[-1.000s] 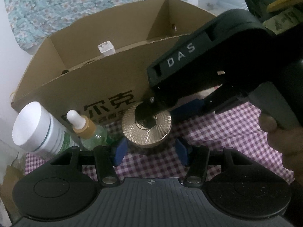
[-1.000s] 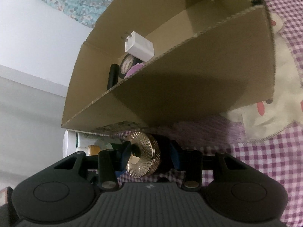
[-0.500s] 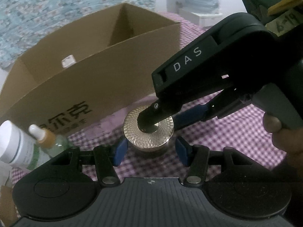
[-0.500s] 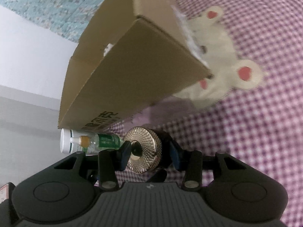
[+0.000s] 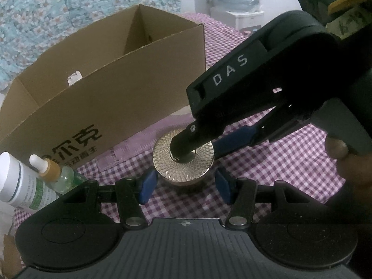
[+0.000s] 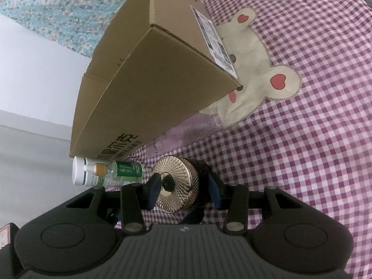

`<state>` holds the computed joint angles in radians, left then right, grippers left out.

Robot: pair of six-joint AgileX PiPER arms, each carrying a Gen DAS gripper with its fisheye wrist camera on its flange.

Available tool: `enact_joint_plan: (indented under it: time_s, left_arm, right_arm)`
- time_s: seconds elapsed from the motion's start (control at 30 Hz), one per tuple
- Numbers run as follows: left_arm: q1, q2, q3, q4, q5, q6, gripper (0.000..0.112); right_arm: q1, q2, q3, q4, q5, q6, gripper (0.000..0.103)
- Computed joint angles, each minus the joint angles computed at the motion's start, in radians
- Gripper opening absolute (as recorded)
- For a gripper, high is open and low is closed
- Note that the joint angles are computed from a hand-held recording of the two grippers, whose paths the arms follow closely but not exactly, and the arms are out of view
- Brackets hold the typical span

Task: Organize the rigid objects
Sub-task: 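Grasp the gold-lidded black jar by its lid with the right gripper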

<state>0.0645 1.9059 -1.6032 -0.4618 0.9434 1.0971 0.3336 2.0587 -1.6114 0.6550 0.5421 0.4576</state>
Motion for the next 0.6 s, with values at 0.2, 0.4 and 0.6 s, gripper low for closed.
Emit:
enact_joint_plan:
  time_s: [0.2,0.4,0.6]
  left_arm:
    - [-0.008,-0.025,0.047,-0.006,-0.057,0.047,0.059]
    - [-0.017,0.004,0.009,0.003,-0.045,0.032,0.062]
    - [-0.031,0.031,-0.024,0.014,-0.036,0.000,0.061]
  right_arm:
    - [-0.020,-0.038,0.061,0.046,-0.036,-0.033,0.047]
    - [-0.030,-0.048,0.080,0.088,-0.053,-0.076,0.048]
    - [-0.019,-0.017,0.046,0.094,-0.029,-0.089,0.048]
